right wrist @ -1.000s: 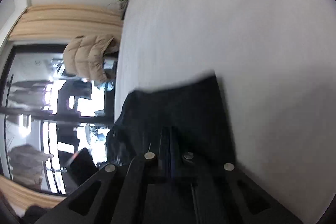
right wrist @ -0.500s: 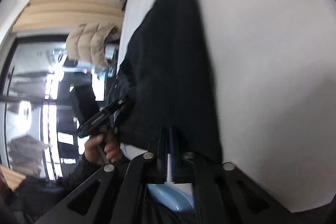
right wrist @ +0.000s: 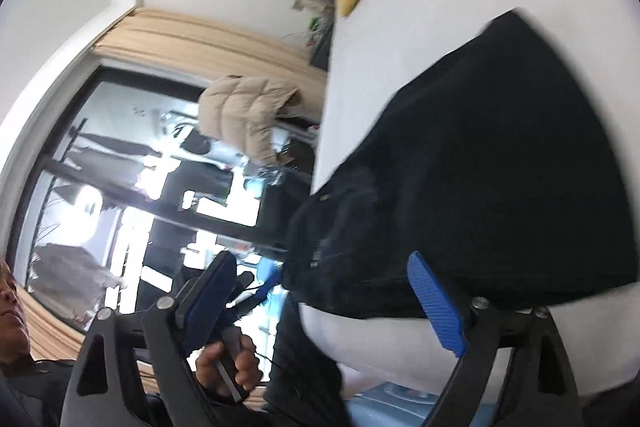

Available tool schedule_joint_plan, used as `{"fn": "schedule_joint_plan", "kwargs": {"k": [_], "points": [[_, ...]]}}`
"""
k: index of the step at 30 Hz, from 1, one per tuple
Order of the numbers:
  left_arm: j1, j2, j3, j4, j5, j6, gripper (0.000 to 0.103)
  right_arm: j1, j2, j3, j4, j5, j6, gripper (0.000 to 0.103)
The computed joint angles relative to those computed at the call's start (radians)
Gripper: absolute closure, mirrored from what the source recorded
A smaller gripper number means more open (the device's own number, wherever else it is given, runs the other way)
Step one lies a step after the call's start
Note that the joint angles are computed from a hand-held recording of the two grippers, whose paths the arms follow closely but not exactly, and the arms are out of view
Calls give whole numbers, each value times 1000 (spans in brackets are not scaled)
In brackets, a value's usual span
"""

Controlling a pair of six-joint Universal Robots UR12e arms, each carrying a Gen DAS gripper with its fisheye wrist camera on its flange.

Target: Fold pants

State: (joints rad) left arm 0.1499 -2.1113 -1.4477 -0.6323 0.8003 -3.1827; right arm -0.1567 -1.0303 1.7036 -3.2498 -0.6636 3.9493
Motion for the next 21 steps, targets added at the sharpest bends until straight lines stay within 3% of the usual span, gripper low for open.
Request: {"fn": "schedule_joint_plan", "kwargs": {"k": [4, 7, 9, 12, 18, 21], "points": [[65, 3, -63, 108, -42, -253, 12, 30, 61, -72, -48, 20, 62, 28], [86, -16, -78, 102, -84, -366, 12, 47, 91, -119, -38, 32, 64, 39], [94, -36, -79, 108, -139, -431, 12, 63, 106, -154, -1, 35, 43, 47], [97, -61, -69, 133, -162, -473, 12, 73, 108, -178, 64, 39, -9, 53], [105, -121, -56, 268, -220, -662, 12, 67, 109, -197, 160, 51, -66, 54], [103, -143, -44, 309, -239, -697, 14, 63, 111, -215, 249, 58, -123, 55]]}}
